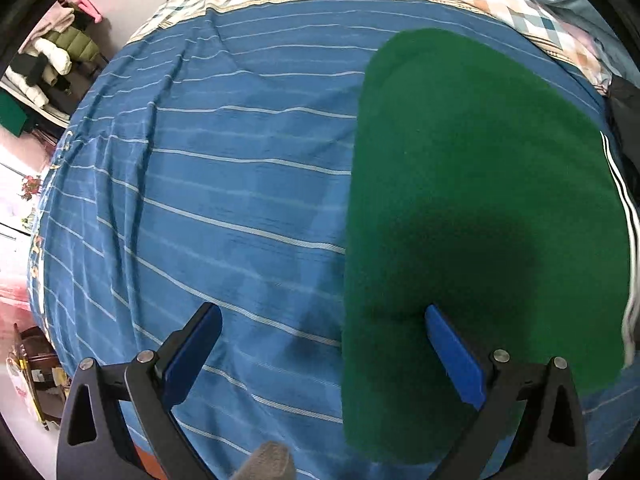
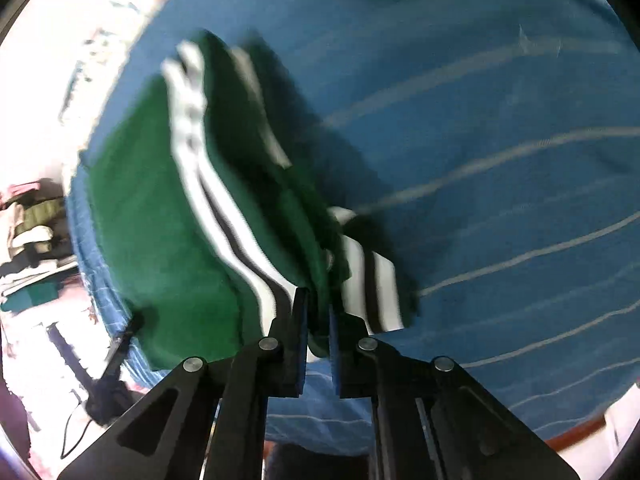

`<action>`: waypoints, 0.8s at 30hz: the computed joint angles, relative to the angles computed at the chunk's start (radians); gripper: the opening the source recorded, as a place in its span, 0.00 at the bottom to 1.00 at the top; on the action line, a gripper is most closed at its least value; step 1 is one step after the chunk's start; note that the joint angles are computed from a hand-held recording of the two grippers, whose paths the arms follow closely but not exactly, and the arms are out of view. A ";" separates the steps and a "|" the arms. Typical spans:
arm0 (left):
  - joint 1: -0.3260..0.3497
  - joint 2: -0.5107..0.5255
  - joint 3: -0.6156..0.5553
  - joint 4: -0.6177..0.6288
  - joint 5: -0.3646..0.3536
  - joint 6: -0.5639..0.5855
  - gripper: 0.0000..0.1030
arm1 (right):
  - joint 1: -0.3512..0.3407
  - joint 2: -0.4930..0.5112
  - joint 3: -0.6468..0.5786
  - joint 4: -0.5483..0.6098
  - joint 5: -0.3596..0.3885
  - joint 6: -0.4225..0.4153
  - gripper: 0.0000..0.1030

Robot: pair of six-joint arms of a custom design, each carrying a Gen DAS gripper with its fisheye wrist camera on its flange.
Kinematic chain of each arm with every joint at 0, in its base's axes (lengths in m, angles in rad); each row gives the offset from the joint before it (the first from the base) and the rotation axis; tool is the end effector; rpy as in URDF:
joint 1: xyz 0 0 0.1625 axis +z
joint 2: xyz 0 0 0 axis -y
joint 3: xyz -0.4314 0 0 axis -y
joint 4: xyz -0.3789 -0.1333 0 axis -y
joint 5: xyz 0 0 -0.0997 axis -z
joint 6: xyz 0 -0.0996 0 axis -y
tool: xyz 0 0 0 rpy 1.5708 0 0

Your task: Fold large clothes

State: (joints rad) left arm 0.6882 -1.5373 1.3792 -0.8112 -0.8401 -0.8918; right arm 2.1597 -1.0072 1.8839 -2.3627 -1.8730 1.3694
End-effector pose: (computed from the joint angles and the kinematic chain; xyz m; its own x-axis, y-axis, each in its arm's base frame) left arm -0.2044 -0.4267 0.5357 -0.6094 0.1044 -0.7859 0.2589 0.9632 -0.0728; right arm 0.3995 -0.4115 0.1328 -0.6983 0.7015 0.1423 0.6534 0.7058 -0.2736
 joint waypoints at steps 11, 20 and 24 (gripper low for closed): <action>0.102 0.014 -0.105 -0.173 -0.106 0.061 1.00 | -0.056 0.028 0.038 -0.210 0.045 -0.254 0.74; 0.198 0.042 -0.073 -0.366 -0.183 0.187 1.00 | -0.251 0.142 0.151 -0.688 0.381 -0.508 0.92; 0.167 0.059 -0.087 -0.311 -0.115 0.205 1.00 | -0.250 0.192 0.078 -0.638 0.400 -0.574 0.92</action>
State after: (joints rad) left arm 0.8549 -1.4788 1.2924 -1.1218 -0.9553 -0.6868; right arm 1.9096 -0.8148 1.9622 -3.0010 -1.4733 0.7956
